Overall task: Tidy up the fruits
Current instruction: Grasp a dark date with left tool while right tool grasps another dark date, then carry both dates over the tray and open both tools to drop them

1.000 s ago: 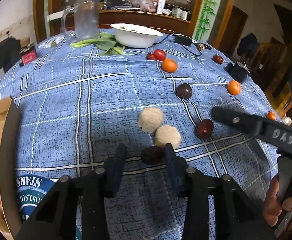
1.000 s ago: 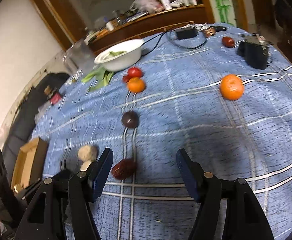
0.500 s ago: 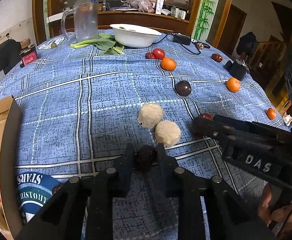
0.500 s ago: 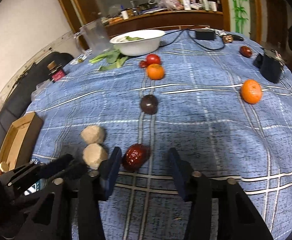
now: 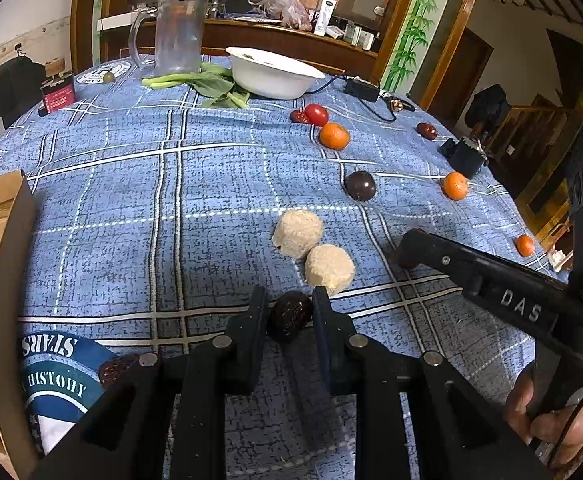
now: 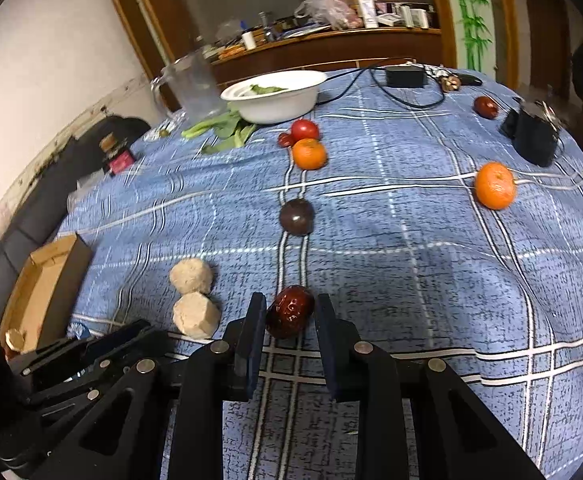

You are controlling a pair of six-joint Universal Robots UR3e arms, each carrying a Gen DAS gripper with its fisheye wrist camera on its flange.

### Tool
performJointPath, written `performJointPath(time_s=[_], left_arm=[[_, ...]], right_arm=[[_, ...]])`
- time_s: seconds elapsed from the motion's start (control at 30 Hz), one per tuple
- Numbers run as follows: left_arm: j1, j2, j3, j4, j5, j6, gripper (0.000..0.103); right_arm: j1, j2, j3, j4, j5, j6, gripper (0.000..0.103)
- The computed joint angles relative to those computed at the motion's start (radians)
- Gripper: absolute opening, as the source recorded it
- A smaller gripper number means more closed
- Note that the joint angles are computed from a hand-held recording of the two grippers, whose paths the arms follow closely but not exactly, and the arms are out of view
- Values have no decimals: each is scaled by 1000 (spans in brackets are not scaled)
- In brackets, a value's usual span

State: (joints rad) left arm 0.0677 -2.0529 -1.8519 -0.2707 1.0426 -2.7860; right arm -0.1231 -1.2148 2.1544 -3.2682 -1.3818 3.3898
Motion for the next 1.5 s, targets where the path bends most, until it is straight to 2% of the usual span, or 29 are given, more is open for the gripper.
performJointPath(time_s=[0.23,0.33,0.43,0.53,0.6,0.67,0.73,0.77,0.8,0.83,0.9,0.93,1.03,1.13,1.2,1.27,1.3,1.5], left_arm=[[6,-10,7,1,-30,-4,21],[33,4,-11,-2,-71,-14,21],[78,58,-83,21,-120,-15,21],[163,168,-215,16,-206,20,21],[243,268,-307,-65,-276,88,21],[342,395,-380,-230,-336,207,21],[419,489,-420,-341,-369,283,21],[471,548,-435,-427,-390,335,21],[505,583,-437,-493,-404,372,21],[545,626,-439,-568,-417,415,21],[626,713,-436,-738,-442,516,21],[650,741,-435,-786,-449,547,21],[701,794,-440,-855,-457,610,21],[707,792,-433,-868,-452,624,21],[700,776,-433,-843,-446,612,21],[689,754,-432,-820,-440,594,21],[697,759,-434,-842,-439,610,21],[745,770,-403,-965,-433,685,21]], right_arm=[[-21,-32,56,-64,-6,60,26],[-14,-95,118,-85,-11,106,20],[24,-186,199,-94,-34,134,20],[88,-259,222,-53,-97,133,20],[112,-292,237,-38,-122,146,20],[123,-310,244,-27,-129,160,20],[121,-284,221,-15,-107,140,20],[135,-250,180,9,-137,135,20],[151,-221,140,37,-181,134,24],[162,-184,95,58,-219,134,33],[156,-108,12,83,-243,127,45],[151,-77,-23,101,-255,131,45],[126,18,-121,132,-229,142,45],[134,95,-211,169,-212,125,45],[159,128,-253,197,-242,113,45],[183,141,-273,207,-278,102,39],[182,140,-273,208,-272,92,21],[172,68,-202,183,-243,92,22]])
